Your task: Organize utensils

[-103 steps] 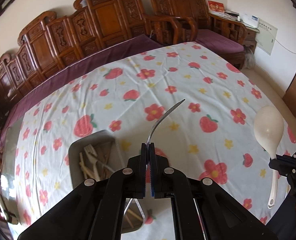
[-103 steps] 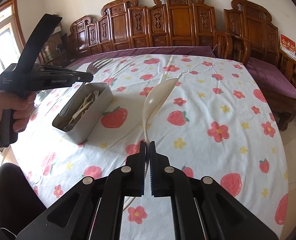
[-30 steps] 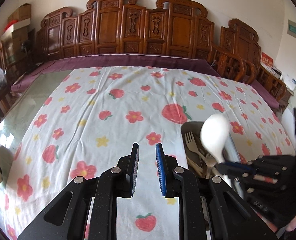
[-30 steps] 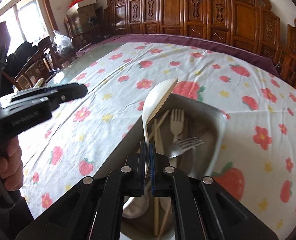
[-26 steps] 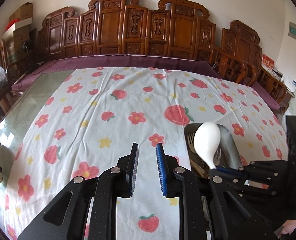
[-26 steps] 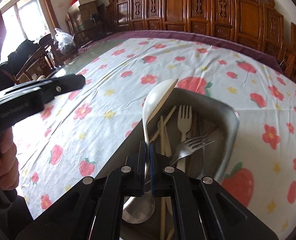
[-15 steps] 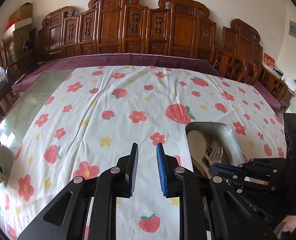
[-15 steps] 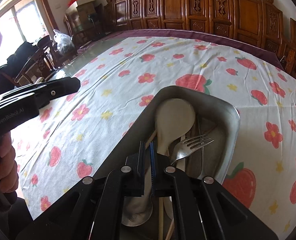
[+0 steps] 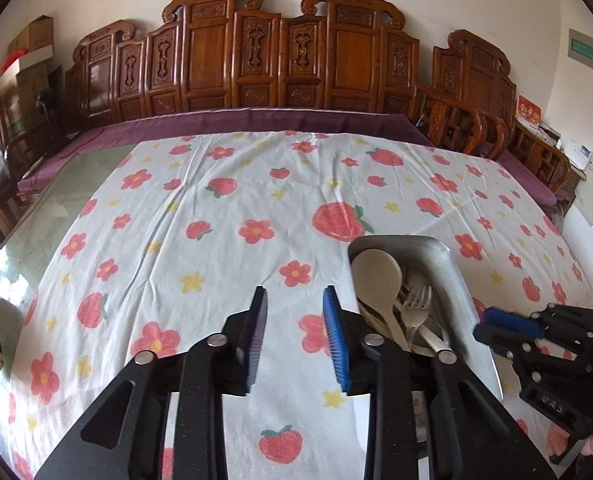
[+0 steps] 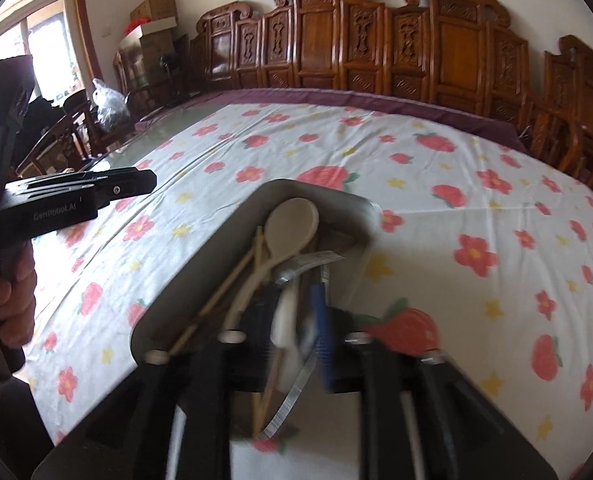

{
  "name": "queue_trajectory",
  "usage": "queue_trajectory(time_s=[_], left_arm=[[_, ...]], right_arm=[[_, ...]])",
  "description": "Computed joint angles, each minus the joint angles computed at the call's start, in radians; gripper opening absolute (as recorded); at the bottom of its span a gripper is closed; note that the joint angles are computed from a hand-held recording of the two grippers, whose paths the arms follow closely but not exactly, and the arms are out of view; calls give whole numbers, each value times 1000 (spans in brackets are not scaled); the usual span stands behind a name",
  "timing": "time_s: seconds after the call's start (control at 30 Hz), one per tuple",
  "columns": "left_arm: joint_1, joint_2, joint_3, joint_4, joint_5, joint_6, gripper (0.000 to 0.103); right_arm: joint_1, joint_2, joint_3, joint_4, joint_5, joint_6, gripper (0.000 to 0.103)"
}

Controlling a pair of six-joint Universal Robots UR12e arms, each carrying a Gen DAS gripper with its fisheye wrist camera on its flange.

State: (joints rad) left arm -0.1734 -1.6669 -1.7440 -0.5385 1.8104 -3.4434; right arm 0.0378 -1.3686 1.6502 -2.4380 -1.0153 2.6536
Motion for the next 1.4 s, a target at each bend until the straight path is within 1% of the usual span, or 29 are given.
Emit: queue_trajectory(time_s=[0.03, 0.07, 0.1, 0.13, 0.2, 0.23, 0.27, 0.3, 0.37, 0.4, 0.47, 0.5, 0.67, 0.8, 1.03, 1.23, 1.4], left_arm=[[-4, -1, 1, 3, 6, 4, 30], [-8, -2, 2, 5, 12, 7, 34], [-13, -3, 3, 8, 20, 10, 36], [-17, -4, 4, 11, 25, 11, 37], [-28, -5, 6, 17, 36, 12, 40], [-34, -7, 8, 19, 45, 15, 50], [-44, -8, 9, 30, 61, 21, 68], [-53, -10, 9, 49, 76, 31, 74], [-69, -14, 10, 75, 105, 54, 87], [-83, -19, 15, 86, 130, 75, 89], [-105, -26, 23, 101, 168, 99, 94], [-110, -27, 26, 103, 170, 103, 95], [-138, -24, 31, 86, 152, 90, 95], [-168, -24, 34, 78, 167, 86, 95], [-207, -14, 38, 15, 180, 1, 95], [-219, 10, 20, -28, 129, -75, 95], [-241, 33, 7, -59, 150, -122, 95]], right_arm=[[-7, -4, 7, -10, 3, 6, 37], [-14, -9, 14, -21, 1, 15, 43], [-23, -14, 24, -32, 1, 25, 53], [-31, -19, 31, -39, 2, 32, 58], [-45, -30, 46, -65, 1, 47, 71], [-51, -35, 53, -76, -2, 52, 74], [-59, -43, 62, -94, -9, 64, 82], [-63, -48, 68, -106, -12, 72, 90], [-75, -62, 84, -128, -13, 93, 97], [-85, -70, 90, -134, -9, 101, 100], [-96, -82, 97, -128, -3, 104, 100], [-103, -90, 103, -124, 1, 102, 100], [-127, -123, 132, -137, -2, 110, 100], [-150, -147, 155, -143, -2, 122, 100], [-187, -187, 191, -164, -5, 148, 100], [-215, -224, 218, -167, -1, 167, 100], [-242, -265, 244, -160, 20, 167, 100]])
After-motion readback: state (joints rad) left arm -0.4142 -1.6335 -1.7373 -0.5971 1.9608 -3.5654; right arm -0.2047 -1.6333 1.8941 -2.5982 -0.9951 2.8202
